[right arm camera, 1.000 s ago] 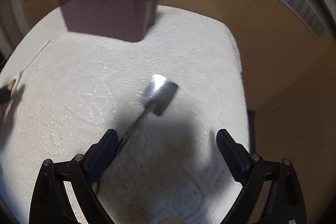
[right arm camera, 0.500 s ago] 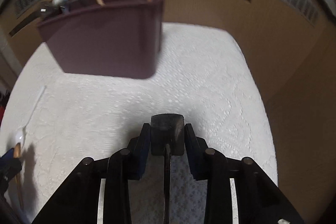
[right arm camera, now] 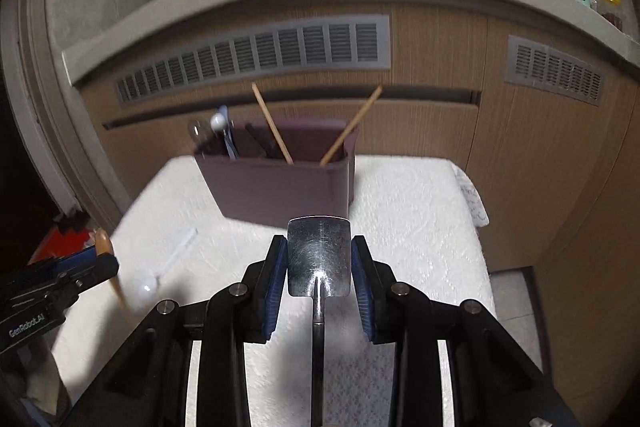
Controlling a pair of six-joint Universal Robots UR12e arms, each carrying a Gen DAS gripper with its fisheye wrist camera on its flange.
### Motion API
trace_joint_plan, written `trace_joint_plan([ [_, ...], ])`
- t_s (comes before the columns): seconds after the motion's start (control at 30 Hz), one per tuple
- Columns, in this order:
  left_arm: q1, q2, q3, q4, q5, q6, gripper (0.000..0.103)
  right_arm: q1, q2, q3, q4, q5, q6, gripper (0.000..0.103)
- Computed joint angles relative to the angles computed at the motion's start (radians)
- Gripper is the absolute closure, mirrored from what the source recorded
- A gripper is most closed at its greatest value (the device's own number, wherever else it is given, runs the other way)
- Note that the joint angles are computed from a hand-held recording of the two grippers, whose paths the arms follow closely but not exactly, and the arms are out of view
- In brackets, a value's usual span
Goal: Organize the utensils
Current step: 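Lower the shovel and wooden spoon into the caddy and open both tools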
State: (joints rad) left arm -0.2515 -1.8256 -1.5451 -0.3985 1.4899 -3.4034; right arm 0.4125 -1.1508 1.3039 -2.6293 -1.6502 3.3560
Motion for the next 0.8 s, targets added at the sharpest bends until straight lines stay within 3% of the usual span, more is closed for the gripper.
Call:
trace_joint_plan([
  [0.23,-0.002,-0.047,0.187,0.073,0.021,0.061,0.073,-0.020,0.022,-0.121,-0.118,0.030,-0.045,0.074],
  [0.5,0.015,-0.163,0.402,0.089,-0.021,0.100,0.073,-0.033,0.148,-0.355,-0.242,0.032,-0.086,0.074],
  [0.8,0.046,-0.262,0.482,0.003,-0.105,0.041,0.073,-0.033,0.273,-0.494,-0.153,0.043,-0.081,0.074],
])
